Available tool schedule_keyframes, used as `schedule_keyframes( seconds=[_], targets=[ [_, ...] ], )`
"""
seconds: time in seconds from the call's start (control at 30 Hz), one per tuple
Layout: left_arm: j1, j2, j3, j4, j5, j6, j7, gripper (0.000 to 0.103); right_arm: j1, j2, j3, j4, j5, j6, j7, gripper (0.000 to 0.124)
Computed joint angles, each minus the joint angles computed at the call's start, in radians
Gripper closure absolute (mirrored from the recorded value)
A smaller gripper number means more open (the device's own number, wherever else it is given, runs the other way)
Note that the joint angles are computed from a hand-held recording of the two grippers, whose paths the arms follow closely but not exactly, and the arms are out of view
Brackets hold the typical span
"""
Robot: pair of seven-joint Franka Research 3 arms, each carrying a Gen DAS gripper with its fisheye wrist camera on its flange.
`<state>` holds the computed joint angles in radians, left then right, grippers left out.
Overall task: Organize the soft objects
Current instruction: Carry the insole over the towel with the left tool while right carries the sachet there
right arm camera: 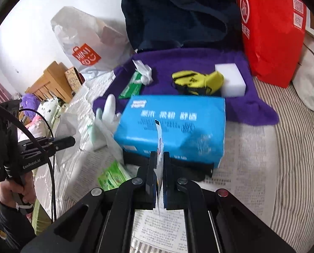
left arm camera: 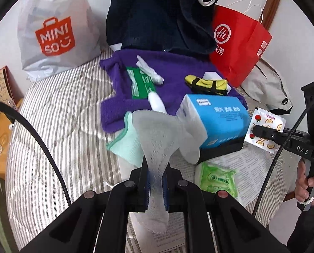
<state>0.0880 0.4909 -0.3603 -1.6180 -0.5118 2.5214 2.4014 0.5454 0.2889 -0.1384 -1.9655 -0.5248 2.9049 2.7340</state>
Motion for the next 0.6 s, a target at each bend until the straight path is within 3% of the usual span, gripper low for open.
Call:
schedule_keyframes(
  seconds=[0.33,0.6],
  targets=[
    [-0.03,0.026,-0.008,0.09,0.018,-0.013,-0.03,0.093,-0.047,0.033,0.025,0.058,0.148,0.028,-0.173,0.12],
    [-0.076,0.128,-0.016,0.28,0.066,-0.084,-0.093,0.093,-0.056,0.052,-0.002,0.127,0.189,0.0,-0.255,0.12]
  ],
)
